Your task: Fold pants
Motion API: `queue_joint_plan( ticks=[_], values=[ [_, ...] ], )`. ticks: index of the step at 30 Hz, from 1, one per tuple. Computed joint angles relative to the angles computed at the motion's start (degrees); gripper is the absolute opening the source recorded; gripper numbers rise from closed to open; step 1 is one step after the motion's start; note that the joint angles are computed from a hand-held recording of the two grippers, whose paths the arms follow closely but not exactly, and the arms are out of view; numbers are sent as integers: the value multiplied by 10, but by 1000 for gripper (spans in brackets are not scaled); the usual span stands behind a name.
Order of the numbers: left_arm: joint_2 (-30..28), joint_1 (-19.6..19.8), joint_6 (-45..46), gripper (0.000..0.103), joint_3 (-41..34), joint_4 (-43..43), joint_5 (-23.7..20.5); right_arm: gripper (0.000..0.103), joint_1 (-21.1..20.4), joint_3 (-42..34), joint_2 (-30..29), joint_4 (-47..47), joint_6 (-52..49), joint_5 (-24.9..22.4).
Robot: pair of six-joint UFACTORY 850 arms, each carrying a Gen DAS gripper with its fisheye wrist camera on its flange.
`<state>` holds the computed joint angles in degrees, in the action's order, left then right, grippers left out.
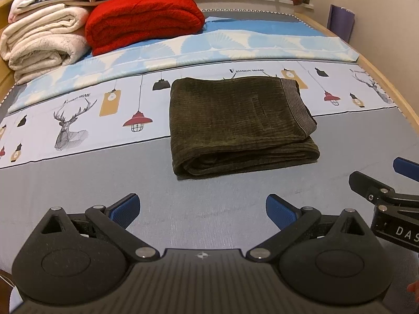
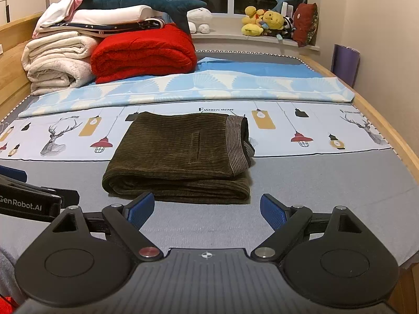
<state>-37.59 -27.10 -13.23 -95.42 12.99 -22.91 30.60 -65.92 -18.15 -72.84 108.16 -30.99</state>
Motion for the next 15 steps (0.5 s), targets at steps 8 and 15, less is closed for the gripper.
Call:
queue_joint_plan(
  ticks=[8, 15],
  values=[
    [-6, 0, 3, 102, -11, -2, -7, 89, -3, -4, -3, -2, 0, 2],
    [-10, 1, -2, 102, -18, 2, -11, 89, -6, -15, -10, 1, -9, 5]
  ],
)
